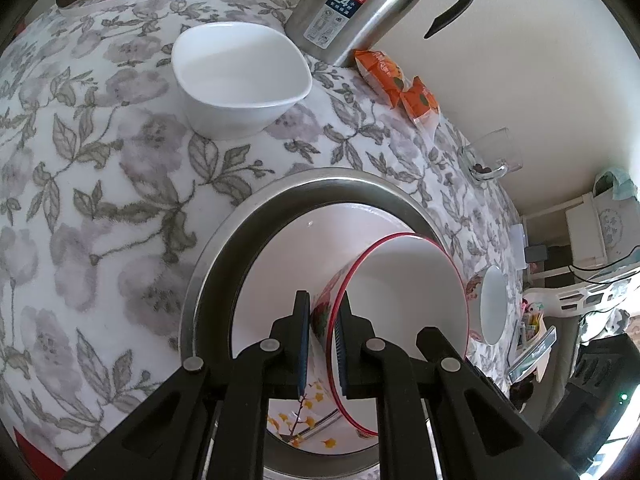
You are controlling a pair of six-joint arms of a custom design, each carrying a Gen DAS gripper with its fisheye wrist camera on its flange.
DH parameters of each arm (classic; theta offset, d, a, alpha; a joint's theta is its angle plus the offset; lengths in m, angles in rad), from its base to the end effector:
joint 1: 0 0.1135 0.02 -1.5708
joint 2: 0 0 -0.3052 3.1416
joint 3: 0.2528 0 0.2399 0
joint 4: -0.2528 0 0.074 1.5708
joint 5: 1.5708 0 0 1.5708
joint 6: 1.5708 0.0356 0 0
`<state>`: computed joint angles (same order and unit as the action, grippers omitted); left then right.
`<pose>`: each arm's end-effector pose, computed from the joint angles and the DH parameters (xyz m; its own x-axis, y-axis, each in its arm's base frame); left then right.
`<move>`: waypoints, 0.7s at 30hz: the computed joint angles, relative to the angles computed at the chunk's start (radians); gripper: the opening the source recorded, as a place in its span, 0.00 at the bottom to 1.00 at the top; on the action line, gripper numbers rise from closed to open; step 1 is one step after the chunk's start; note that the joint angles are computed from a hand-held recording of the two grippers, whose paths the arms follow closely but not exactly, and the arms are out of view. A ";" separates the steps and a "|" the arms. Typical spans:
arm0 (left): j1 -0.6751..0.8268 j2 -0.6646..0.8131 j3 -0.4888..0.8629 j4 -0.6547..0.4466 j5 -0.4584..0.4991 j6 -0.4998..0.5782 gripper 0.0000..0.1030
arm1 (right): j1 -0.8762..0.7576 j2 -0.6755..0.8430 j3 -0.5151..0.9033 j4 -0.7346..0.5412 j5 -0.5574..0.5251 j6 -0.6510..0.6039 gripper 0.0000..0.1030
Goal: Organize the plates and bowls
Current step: 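Lower the strawberry bowl onto the white plate inside the basin, then open both grippers and release the strawberry bowl rim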
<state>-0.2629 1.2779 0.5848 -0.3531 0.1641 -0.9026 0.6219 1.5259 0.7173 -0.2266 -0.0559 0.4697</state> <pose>0.1950 -0.0585 0.2090 -0.7811 -0.5917 -0.1993 -0.4482 0.7536 -0.4808 0.2150 0.1566 0.1976 -0.8970 -0.0869 -0.4333 -0.2230 0.9356 0.2738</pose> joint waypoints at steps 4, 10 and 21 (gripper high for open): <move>0.007 -0.011 0.001 -0.011 0.009 0.003 0.11 | 0.000 0.004 0.007 -0.013 0.005 -0.002 0.20; 0.027 -0.035 0.016 -0.042 0.029 0.010 0.20 | -0.010 -0.020 0.015 -0.045 0.011 0.001 0.32; 0.009 -0.108 0.076 -0.148 -0.062 0.028 0.45 | 0.010 -0.063 0.025 -0.063 0.065 -0.008 0.64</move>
<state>-0.2538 1.1695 0.6612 -0.5010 0.1019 -0.8746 0.6319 1.4630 0.7419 -0.2893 0.0088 0.4616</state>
